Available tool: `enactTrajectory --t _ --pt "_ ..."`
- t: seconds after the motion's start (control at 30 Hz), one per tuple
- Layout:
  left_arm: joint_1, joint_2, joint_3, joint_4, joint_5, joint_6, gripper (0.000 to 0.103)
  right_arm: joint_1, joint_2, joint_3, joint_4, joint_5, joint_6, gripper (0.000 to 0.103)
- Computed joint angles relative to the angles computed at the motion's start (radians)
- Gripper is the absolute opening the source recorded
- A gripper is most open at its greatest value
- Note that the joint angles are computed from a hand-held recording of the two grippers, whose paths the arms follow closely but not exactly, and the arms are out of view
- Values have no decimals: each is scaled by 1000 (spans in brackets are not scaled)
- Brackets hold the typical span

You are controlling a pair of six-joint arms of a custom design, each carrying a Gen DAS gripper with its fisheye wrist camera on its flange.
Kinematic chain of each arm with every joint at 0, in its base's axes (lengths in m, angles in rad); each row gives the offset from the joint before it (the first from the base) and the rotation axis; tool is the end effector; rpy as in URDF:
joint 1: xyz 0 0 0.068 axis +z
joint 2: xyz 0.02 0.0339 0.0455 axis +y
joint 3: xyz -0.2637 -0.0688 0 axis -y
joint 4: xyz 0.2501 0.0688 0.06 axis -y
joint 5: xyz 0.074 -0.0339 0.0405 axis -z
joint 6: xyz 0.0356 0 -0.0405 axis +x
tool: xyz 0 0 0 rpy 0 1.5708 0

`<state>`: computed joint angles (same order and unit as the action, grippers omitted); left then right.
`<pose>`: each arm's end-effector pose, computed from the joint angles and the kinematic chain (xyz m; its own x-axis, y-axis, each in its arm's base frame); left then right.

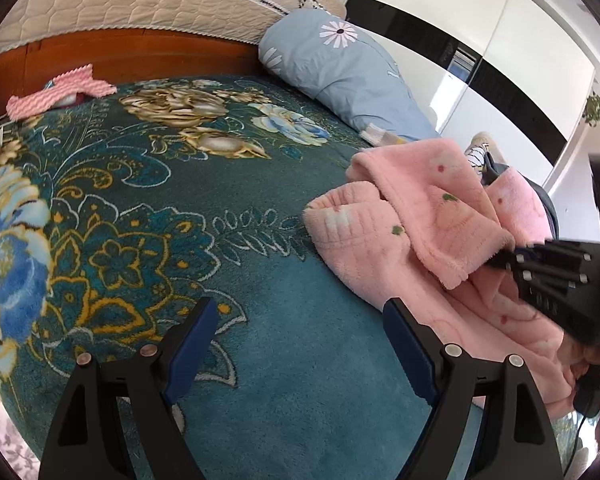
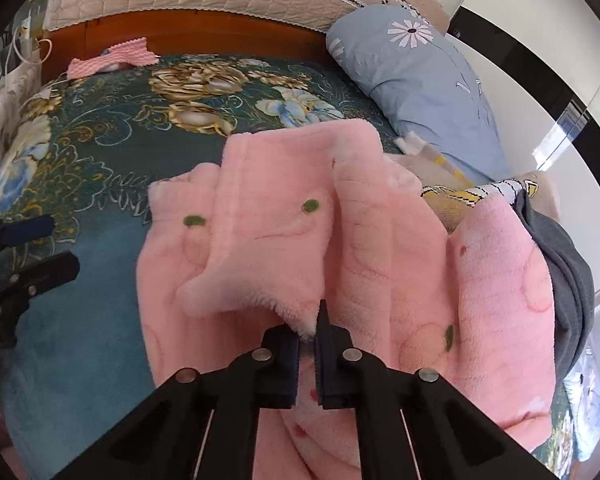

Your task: Fold clothes

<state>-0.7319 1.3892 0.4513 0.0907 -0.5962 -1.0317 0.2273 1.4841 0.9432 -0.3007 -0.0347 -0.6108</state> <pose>0.1898 -0.1436 0.1292 -0.5234 -0.4844 -0.7010 -0.3365 0.8733 -0.3522 0.3071 0.0723 0.2172 -0.4531 -0.6931 -0.5606 -0.6196 0.6970 -0.3609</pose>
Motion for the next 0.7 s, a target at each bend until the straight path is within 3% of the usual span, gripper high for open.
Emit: enactTrajectory --t 0.17,0.33,0.53,0.7 --pt "2 -5 -1 -5 6 0 85 -141 -66 137 -88 -139 46 6" --pt "8 -15 -18 13 11 -19 85 -442 -18 441 -220 -340 105 6" --pt "1 -17 -30 37 6 -15 85 -846 240 899 -312 -500 234 6" --pt "-14 6 -28 75 20 18 85 -1046 527 1236 -390 -482 261 6"
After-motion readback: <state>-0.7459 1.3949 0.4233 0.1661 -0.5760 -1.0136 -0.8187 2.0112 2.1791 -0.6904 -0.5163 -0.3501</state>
